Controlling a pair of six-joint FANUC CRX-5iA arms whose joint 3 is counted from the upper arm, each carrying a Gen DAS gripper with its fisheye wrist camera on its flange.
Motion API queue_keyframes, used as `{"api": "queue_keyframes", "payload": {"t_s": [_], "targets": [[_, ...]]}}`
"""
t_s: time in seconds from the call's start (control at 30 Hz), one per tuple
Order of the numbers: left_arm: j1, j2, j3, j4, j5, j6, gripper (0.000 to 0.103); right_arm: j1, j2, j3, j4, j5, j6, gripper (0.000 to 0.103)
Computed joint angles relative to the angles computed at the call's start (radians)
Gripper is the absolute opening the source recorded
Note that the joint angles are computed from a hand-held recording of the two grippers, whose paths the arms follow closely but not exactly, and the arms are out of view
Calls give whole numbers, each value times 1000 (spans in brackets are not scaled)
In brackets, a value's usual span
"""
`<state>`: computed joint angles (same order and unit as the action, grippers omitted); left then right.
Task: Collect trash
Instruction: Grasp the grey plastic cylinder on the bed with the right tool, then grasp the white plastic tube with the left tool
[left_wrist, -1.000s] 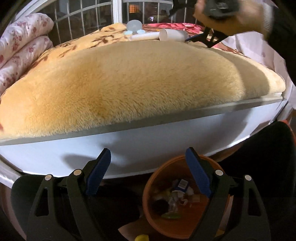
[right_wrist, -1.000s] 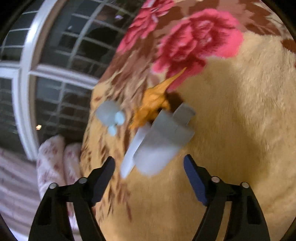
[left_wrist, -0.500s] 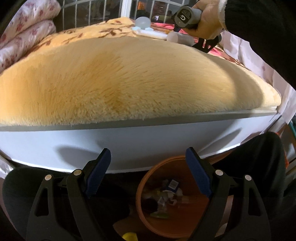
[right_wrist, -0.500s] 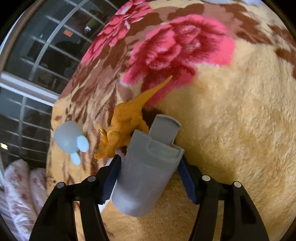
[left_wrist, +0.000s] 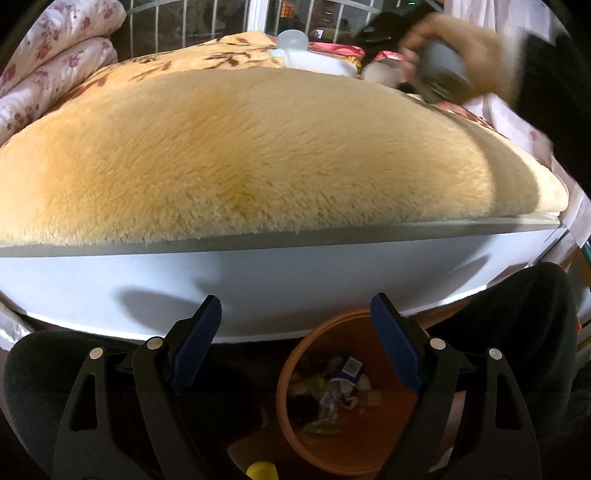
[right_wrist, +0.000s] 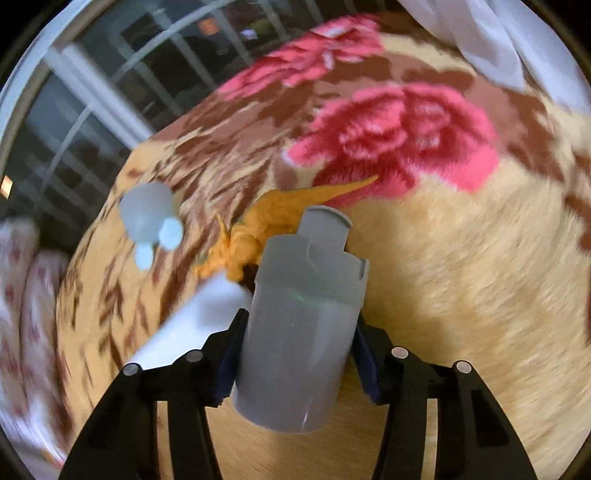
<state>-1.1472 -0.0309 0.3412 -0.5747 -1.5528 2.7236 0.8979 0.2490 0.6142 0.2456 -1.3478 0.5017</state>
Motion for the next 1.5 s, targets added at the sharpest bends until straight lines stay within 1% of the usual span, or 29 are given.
{"api": "queue_keyframes", "payload": {"t_s": [0.13, 0.17, 0.27, 0.33, 0.37, 0.43, 0.5, 0.57, 0.63, 0.67, 0.7, 0.77, 0.83, 0.87, 0.97, 1.0, 1.07, 1.2, 1.23, 1.27, 1.3, 1.33, 1.4, 1.5], "targets": [[-5, 1, 4, -4, -3, 7, 81, -13, -109, -110, -28, 37, 253, 52], [-8, 1, 8, -7, -3, 5, 81, -16, -136, -134, -28, 34, 329, 52], [-11, -1, 26, -7, 7, -19, 81, -33, -177, -170, -20, 9, 464, 52], [-21, 16, 77, -33, -22, -75, 81, -52, -195, -180, -35, -8, 536, 52], [-28, 33, 123, -65, -55, -114, 81, -59, -202, -186, -38, -14, 564, 52], [-26, 46, 178, -99, -79, -167, 81, -73, -213, -197, -46, -23, 623, 52], [5, 63, 241, -114, -86, -230, 81, -84, -213, -194, -62, -33, 668, 52], [67, 79, 292, -86, -71, -308, 81, -91, -202, -180, -77, -52, 711, 52], [133, 117, 366, -82, -72, -402, 81, -102, -199, -176, -102, -52, 733, 51], [176, 137, 396, -55, -62, -464, 81, -110, -200, -177, -118, -47, 733, 51], [221, 172, 446, -42, -69, -529, 81, -117, -201, -178, -132, -42, 730, 50], [317, 227, 508, 53, -55, -652, 81, -134, -211, -190, -171, -22, 722, 48], [409, 314, 605, 151, -64, -778, 81, -142, -221, -206, -189, -4, 715, 46], [436, 346, 636, 189, -67, -828, 81, -142, -226, -213, -192, 4, 711, 46], [475, 445, 748, 222, -98, -951, 81, -163, -228, -204, -232, 7, 710, 46], [484, 495, 808, 221, -122, -998, 81, -169, -225, -197, -245, 2, 710, 46], [495, 553, 880, 228, -147, -1050, 81, -178, -214, -177, -263, -14, 717, 46], [506, 638, 975, 252, -182, -1121, 79, -187, -185, -134, -273, -51, 727, 46], [504, 656, 998, 248, -200, -1132, 76, -187, -175, -120, -271, -61, 727, 46], [502, 686, 1032, 241, -226, -1150, 69, -188, -162, -103, -268, -74, 730, 46], [499, 685, 1025, 232, -223, -1148, 68, -189, -152, -91, -267, -82, 735, 46], [501, 666, 990, 239, -197, -1137, 64, -188, -138, -75, -261, -94, 738, 46], [521, 627, 918, 283, -155, -1098, 51, -183, -117, -53, -249, -110, 740, 47], [534, 588, 852, 310, -116, -1044, 41, -163, -89, -30, -210, -126, 750, 49]]}}
